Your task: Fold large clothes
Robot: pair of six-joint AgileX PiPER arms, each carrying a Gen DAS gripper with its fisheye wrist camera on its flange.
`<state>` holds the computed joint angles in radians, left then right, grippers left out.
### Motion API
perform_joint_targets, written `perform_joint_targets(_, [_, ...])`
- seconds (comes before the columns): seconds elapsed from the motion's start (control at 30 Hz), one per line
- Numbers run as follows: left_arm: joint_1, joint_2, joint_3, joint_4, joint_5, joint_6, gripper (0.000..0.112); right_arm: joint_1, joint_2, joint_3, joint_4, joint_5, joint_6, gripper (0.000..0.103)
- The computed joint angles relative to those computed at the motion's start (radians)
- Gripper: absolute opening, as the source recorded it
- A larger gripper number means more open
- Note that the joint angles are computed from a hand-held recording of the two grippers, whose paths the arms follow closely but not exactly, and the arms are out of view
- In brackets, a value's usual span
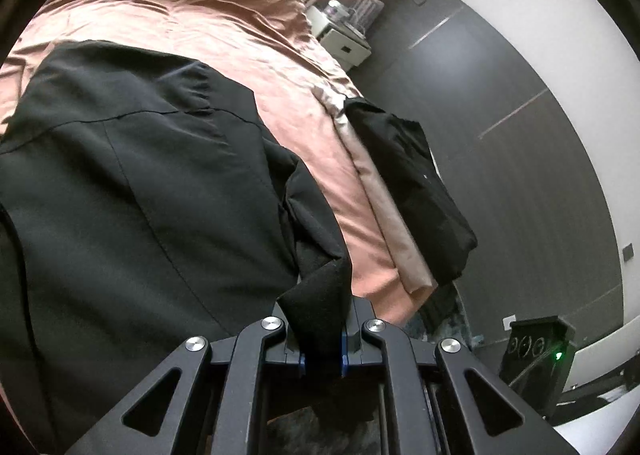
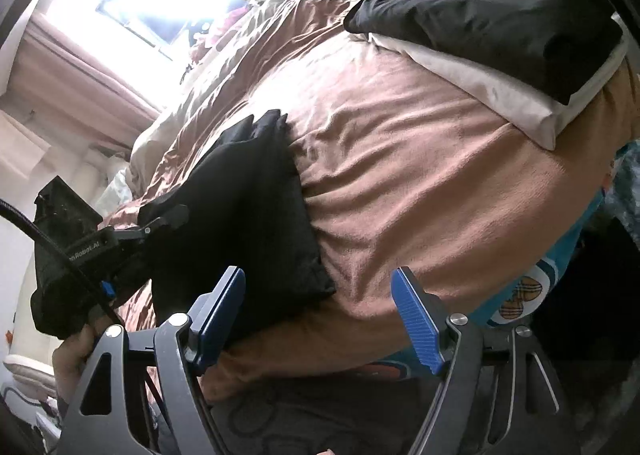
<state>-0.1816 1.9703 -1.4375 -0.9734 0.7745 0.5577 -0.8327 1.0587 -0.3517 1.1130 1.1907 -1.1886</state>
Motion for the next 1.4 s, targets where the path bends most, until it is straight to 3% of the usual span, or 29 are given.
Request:
perform_joint_targets(0.1, [-0.016, 0.032, -0.033, 0.064, 0.011, -0.067, 0.016, 0.020, 0.013, -0.012, 0.005, -0.016, 0.012, 0.074])
perform_joint_targets(0.23, [0.025, 0.051, -0.055, 0.017, 0.142, -0.032, 0.057, 0.004, 0.033, -0.017, 0.008, 0.001, -0.007, 0.074])
perform_joint_targets(0.37, [0.069, -0.046, 0.023, 0.025, 0.115, 0.019, 0.071, 0.094, 0.038, -0.032, 0.054, -0.019, 0.006, 0.074])
perform_joint_targets(0.5, [0.153, -0.115, 0.076, 0.068, 0.098, 0.023, 0.072, 0.296, 0.049, -0.050, 0.122, -0.120, 0.032, 0.074])
perform_joint_targets(0.73, [0.299, -0.172, 0.164, 0.176, 0.015, 0.003, 0.072, 0.645, 0.178, -0.126, 0.249, -0.411, 0.042, 0.073])
perform_joint_targets(0.8, [0.339, -0.161, 0.183, 0.199, 0.006, -0.002, 0.072, 0.685, 0.223, -0.145, 0.283, -0.452, 0.022, 0.051])
perform_joint_targets(0.83, [0.355, -0.155, 0.195, 0.215, -0.006, -0.008, 0.072, 0.705, 0.244, -0.156, 0.292, -0.465, 0.025, 0.033])
perform_joint_targets(0.97, [0.408, -0.111, 0.232, 0.238, -0.025, -0.012, 0.072, 0.696, 0.297, -0.148, 0.357, -0.436, -0.072, 0.019])
perform_joint_targets(1.2, [0.417, -0.075, 0.287, 0.122, 0.017, 0.100, 0.071, 0.615, 0.357, -0.058, 0.479, -0.366, -0.267, 0.011])
perform_joint_targets(1.4, [0.331, -0.155, 0.348, 0.186, -0.079, 0.063, 0.066, 0.546, 0.438, 0.013, 0.546, -0.336, -0.400, 0.009])
